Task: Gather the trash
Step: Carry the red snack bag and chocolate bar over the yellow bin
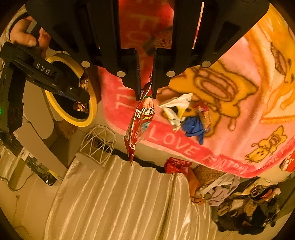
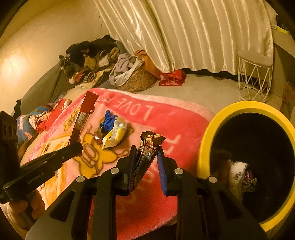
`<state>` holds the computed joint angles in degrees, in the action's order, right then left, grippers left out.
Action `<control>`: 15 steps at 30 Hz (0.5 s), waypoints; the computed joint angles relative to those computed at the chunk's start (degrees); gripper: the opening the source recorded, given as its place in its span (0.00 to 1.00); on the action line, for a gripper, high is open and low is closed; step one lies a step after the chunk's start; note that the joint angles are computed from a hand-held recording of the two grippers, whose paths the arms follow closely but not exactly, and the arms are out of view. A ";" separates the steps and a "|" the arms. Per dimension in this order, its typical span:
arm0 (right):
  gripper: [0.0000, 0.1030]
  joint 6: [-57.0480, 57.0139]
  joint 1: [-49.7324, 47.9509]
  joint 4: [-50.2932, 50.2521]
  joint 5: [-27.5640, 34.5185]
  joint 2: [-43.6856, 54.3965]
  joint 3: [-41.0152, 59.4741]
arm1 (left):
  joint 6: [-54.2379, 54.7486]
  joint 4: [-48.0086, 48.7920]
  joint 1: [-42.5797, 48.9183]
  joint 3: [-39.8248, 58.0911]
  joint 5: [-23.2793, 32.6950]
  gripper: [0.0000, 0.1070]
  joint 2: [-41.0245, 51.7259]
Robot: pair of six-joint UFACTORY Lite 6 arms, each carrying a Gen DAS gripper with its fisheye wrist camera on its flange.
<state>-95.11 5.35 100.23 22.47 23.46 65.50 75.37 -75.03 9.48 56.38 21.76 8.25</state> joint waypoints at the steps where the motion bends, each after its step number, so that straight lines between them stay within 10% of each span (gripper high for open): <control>1: 0.21 -0.39 -0.48 0.38 0.08 -0.67 -0.64 | -0.31 0.09 -0.72 -0.39 -0.25 0.06 -0.62; 15: 0.21 -2.09 -10.52 1.57 3.58 -6.55 -6.56 | -6.21 4.03 -10.08 -2.00 -4.22 0.06 -4.98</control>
